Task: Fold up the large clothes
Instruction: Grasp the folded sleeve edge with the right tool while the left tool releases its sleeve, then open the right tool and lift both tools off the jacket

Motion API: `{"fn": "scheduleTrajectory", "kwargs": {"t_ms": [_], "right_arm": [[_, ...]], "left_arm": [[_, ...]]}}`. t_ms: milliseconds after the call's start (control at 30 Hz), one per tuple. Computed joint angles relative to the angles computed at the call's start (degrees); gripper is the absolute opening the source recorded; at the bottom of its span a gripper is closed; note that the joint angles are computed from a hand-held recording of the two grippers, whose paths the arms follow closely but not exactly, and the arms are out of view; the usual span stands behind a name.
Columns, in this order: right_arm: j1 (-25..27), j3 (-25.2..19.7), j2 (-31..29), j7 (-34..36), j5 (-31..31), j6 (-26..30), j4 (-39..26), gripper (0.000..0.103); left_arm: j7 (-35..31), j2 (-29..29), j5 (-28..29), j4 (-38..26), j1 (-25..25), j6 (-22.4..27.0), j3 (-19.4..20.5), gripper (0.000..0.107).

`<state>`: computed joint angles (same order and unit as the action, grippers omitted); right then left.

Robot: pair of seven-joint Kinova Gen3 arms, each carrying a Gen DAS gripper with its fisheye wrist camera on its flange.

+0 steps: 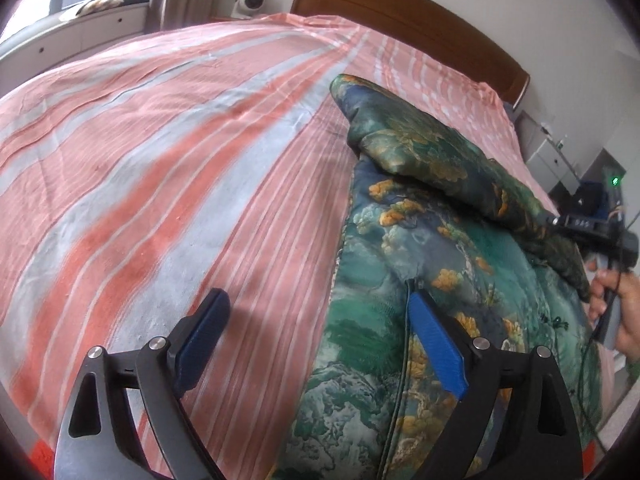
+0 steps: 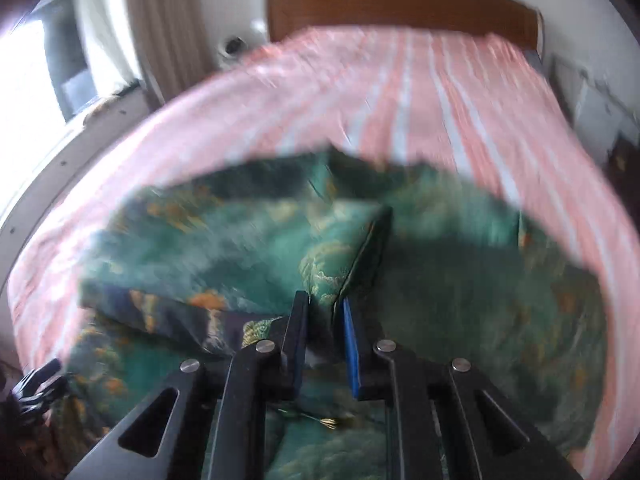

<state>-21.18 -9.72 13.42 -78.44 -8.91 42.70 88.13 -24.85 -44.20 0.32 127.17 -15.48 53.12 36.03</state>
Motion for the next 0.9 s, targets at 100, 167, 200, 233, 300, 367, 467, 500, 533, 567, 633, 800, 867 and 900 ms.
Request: {"fn": "scheduleTrajectory", "kwargs": {"t_ms": [100, 167, 200, 233, 300, 367, 467, 500, 533, 567, 633, 800, 867, 900], "right_arm": [[5.05, -2.91, 1.57, -1.12, -2.25, -1.94, 3.76, 0.03], [10.36, -6.93, 1.12, 2.7, -6.91, -3.85, 5.55, 0.039], [13.01, -8.67, 0.75, 4.26, -9.24, -3.41, 5.79, 0.045], [15.51, -10.41, 0.52, 6.05, -11.57, -2.66, 5.77, 0.048], [17.8, -10.69, -1.19, 10.18, -16.24, -1.37, 6.47, 0.05], [17.31, -7.98, -3.34, 14.18, -19.77, 0.66, 7.18, 0.053], [18.78, -5.22, -6.44, 21.17, -23.77, 3.61, 9.8, 0.054], [20.56, -5.22, -7.83, 23.5, -24.91, 4.79, 11.23, 0.055], [21.47, -4.24, -9.4, 25.83, -25.87, 5.77, 12.85, 0.057], [21.53, -2.44, -11.31, 28.16, -26.75, 6.49, 14.86, 0.057], [23.28, -0.06, -15.89, 32.82, -27.82, 7.57, 19.56, 0.057], [26.75, 12.25, -25.03, 43.37, -29.69, 12.99, 27.2, 0.07], [28.47, 15.83, -27.35, 44.37, -27.69, 13.98, 28.07, 0.076], [29.2, 17.22, -28.96, 43.67, -25.45, 13.45, 28.55, 0.076]], "left_arm": [[0.05, -0.19, 0.13, 0.34, -0.14, -0.37, 0.09, 0.094], [-0.1, 0.27, -0.15, 0.14, -0.77, -0.41, 0.75, 0.095], [-0.12, 0.42, -0.33, -0.01, -1.11, -0.32, 1.2, 0.096], [-0.1, 0.56, -0.48, -0.2, -1.44, -0.16, 1.69, 0.096], [0.03, 0.7, -0.66, -0.58, -2.02, 0.3, 2.53, 0.097], [0.17, 0.78, -0.72, -1.1, -2.46, 1.02, 3.17, 0.097], [0.19, 1.09, -0.67, -2.27, -2.83, 2.62, 4.04, 0.097], [0.12, 1.36, -0.67, -2.81, -2.91, 3.34, 4.39, 0.097], [-0.06, 1.67, -0.72, -3.55, -2.89, 4.19, 4.79, 0.097], [-0.27, 1.92, -0.77, -4.28, -2.76, 4.98, 5.03, 0.097], [-1.32, 2.57, -0.93, -6.37, -1.6, 6.99, 4.71, 0.097], [-4.39, 2.33, -0.51, -9.98, 4.49, 13.64, -1.31, 0.097], [-4.85, 0.81, 0.27, -10.5, 6.87, 16.96, -4.28, 0.097], [-4.83, -0.04, 0.55, -10.58, 7.32, 18.06, -4.87, 0.097]]}}
